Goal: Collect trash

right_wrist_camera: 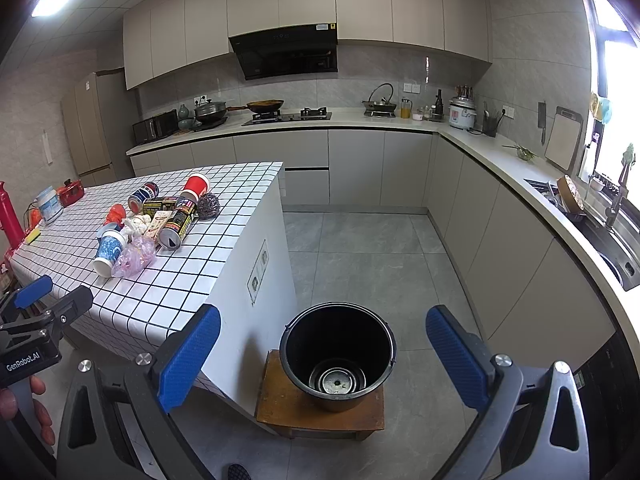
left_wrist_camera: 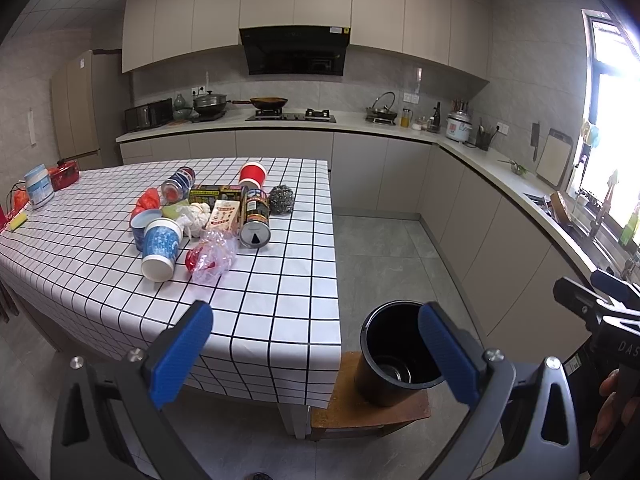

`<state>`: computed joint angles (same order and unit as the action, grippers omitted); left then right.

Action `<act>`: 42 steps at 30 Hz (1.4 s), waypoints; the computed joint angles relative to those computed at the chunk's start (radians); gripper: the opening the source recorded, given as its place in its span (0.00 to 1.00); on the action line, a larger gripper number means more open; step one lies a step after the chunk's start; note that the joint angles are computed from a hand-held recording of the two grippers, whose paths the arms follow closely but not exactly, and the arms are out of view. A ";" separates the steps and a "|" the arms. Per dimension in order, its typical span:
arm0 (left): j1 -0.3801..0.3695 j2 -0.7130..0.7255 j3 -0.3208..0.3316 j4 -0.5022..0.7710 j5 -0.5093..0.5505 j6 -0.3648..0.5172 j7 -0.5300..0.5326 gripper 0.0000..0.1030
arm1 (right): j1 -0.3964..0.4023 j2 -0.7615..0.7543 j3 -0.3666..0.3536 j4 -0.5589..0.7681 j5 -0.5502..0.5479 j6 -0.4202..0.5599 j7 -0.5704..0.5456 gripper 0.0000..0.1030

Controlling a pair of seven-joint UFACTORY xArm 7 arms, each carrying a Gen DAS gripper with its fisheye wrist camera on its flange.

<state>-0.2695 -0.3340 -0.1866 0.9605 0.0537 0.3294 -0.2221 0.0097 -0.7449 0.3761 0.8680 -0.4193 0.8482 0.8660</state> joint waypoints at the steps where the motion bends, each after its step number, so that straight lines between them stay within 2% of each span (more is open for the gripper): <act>1: 0.003 0.001 -0.002 0.001 0.004 0.000 -0.003 1.00 | 0.001 0.001 0.000 0.000 0.001 0.000 0.000 1.00; 7: 0.008 0.011 0.019 0.005 -0.014 0.004 -0.006 1.00 | 0.011 0.014 -0.022 -0.011 0.018 -0.030 0.002 1.00; 12: 0.020 0.014 0.038 0.010 -0.034 0.022 -0.005 1.00 | 0.025 0.038 -0.070 -0.031 0.056 -0.102 -0.024 1.00; 14: 0.065 0.025 0.015 0.028 0.019 0.060 -0.043 1.00 | 0.032 0.057 -0.084 -0.032 0.071 -0.133 -0.041 1.00; 17: 0.074 0.042 0.049 0.035 0.002 0.075 -0.036 1.00 | 0.039 0.104 -0.108 -0.022 0.101 -0.191 -0.063 1.00; 20: 0.115 0.068 0.054 0.048 0.029 0.078 -0.083 1.00 | 0.036 0.175 -0.114 0.006 0.117 -0.242 -0.074 1.00; 22: 0.136 0.101 0.064 0.062 0.050 0.061 -0.088 1.00 | 0.035 0.236 -0.116 0.037 0.123 -0.283 -0.073 0.95; 23: 0.158 0.118 0.058 0.069 0.088 0.044 -0.111 1.00 | 0.029 0.263 -0.109 0.057 0.116 -0.292 -0.065 0.87; 25: 0.196 0.162 0.054 0.095 0.161 0.016 -0.161 0.97 | 0.022 0.330 -0.092 0.111 0.092 -0.303 -0.049 0.79; 28: 0.210 0.251 0.073 0.163 0.194 0.012 -0.181 0.86 | 0.022 0.443 -0.067 0.214 0.021 -0.300 -0.005 0.75; 30: 0.190 0.310 0.109 0.212 0.090 0.017 -0.094 0.71 | 0.033 0.532 -0.054 0.300 -0.033 -0.289 0.028 0.75; 31: 0.188 0.343 0.119 0.245 0.061 0.033 -0.068 0.69 | 0.043 0.575 -0.052 0.343 -0.056 -0.281 0.038 0.73; 37: 0.200 0.515 0.129 0.423 -0.082 0.079 0.105 0.68 | 0.132 0.870 -0.086 0.639 -0.095 -0.231 0.026 0.66; 42: 0.216 0.645 0.132 0.571 -0.134 0.146 0.154 0.68 | 0.217 1.147 -0.131 0.959 -0.041 -0.164 -0.030 0.60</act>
